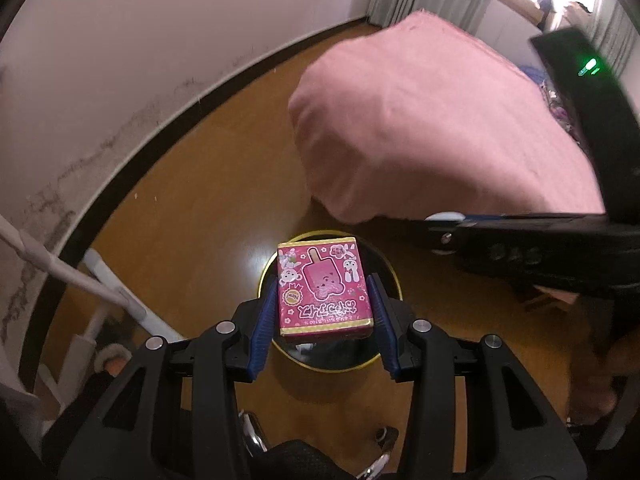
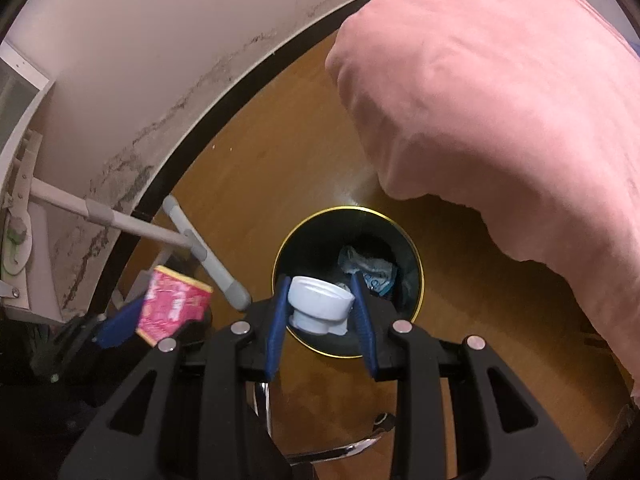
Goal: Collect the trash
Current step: 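Carry cap and pink box over the bin and open both grippers, then return both grippers to the desk toward the red lid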
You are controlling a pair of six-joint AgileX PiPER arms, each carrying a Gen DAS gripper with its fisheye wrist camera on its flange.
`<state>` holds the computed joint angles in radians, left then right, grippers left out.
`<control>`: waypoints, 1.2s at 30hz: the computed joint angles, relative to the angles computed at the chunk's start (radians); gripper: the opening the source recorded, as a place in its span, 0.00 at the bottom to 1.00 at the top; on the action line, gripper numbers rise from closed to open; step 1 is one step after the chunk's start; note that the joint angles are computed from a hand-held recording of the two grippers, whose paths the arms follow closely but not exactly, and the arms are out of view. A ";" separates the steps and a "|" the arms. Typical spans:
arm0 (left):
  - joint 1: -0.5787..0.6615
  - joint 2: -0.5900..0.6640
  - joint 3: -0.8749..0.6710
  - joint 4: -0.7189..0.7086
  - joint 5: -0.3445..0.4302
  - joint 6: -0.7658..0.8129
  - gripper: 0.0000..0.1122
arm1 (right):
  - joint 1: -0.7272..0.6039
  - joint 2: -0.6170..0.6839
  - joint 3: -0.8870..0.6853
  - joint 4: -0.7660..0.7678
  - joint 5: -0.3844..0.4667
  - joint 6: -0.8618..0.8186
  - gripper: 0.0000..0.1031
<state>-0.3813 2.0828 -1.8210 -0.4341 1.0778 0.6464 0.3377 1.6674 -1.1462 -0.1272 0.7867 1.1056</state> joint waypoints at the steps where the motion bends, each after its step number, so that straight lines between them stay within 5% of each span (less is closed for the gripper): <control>1: 0.000 0.011 -0.009 0.003 0.001 -0.003 0.38 | -0.003 0.005 -0.002 0.010 -0.004 -0.009 0.30; 9: 0.010 0.029 -0.013 0.000 0.008 -0.006 0.38 | 0.004 0.006 -0.006 0.009 0.002 -0.009 0.31; 14: -0.004 0.041 -0.026 0.008 0.014 -0.018 0.38 | 0.015 -0.013 0.003 -0.016 0.005 0.032 0.44; 22: -0.029 0.063 -0.049 0.015 0.040 -0.009 0.39 | 0.015 -0.059 0.033 -0.098 0.009 0.141 0.48; 26: -0.032 0.052 -0.041 0.001 0.026 0.015 0.55 | 0.027 -0.110 0.060 -0.189 0.019 0.253 0.56; 31: -0.026 0.022 -0.047 -0.012 0.040 0.030 0.58 | 0.028 -0.112 0.051 -0.191 0.017 0.240 0.56; 36: 0.014 -0.100 0.008 -0.036 0.052 0.120 0.72 | 0.076 -0.100 -0.006 -0.256 0.077 0.263 0.63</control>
